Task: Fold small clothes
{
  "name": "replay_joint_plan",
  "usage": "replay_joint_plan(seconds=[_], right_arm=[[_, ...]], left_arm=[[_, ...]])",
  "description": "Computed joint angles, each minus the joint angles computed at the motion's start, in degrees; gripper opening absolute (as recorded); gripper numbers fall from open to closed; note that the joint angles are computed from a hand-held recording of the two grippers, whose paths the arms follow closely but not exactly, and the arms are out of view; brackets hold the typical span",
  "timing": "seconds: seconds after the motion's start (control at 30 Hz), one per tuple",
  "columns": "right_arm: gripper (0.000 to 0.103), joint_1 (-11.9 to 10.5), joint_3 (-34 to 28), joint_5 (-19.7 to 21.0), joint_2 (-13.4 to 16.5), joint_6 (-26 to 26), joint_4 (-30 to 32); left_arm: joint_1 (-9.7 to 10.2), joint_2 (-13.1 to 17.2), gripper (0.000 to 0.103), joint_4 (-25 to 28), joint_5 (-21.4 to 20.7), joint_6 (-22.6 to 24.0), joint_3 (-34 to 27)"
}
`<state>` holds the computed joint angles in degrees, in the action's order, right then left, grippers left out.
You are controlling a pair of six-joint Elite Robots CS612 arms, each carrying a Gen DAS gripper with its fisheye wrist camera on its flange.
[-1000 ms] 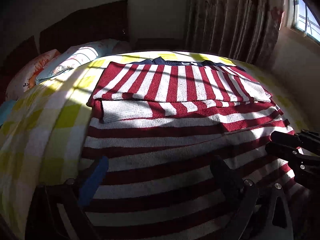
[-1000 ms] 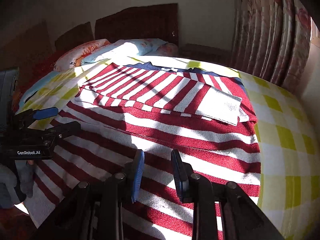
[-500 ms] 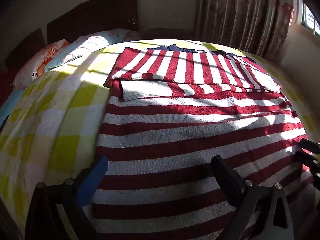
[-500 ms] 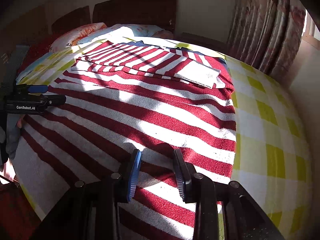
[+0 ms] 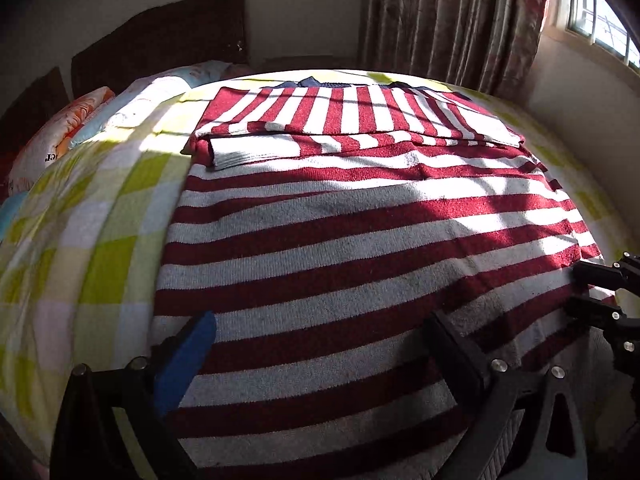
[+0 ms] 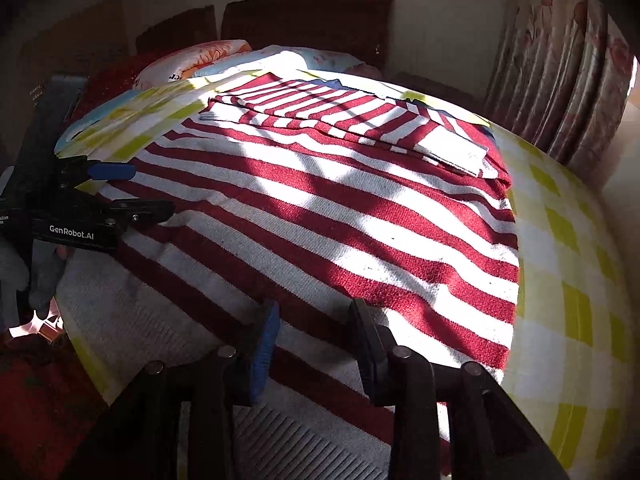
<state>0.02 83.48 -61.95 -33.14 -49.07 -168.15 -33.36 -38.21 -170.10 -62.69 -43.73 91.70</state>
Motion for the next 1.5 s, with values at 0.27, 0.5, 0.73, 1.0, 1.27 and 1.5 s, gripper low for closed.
replay_joint_plan(seconds=[0.27,0.5,0.73,1.0,1.27,1.5], right_arm=[[0.035,-0.66,1.64,0.05,-0.82,1.73,-2.35],[0.037,1.16,4.20,3.17,-1.06,-5.94,-2.64],[0.037,-0.91,4.34,2.12,-1.71,-4.81,-1.44],[0.040,-6.43,8.02,3.34,-4.19,4.79,-2.44],[0.047,-8.20,6.99,9.10,-4.65,5.54,11.02],[0.047,-4.78,8.52,7.65,-3.81,5.23,1.82]], left_arm=[[-0.12,-0.40,0.103,1.41,0.57,-1.47,0.19],[-3.26,-0.66,0.103,-4.22,2.70,3.67,3.28],[-2.90,-2.86,0.103,-6.84,1.74,-0.29,8.52],[-3.12,-6.17,0.103,-15.10,0.43,-7.85,16.69],[-2.01,-5.40,0.103,-24.47,-11.17,-3.20,17.56],[-0.96,-3.33,0.103,-25.35,-16.74,0.73,13.18]])
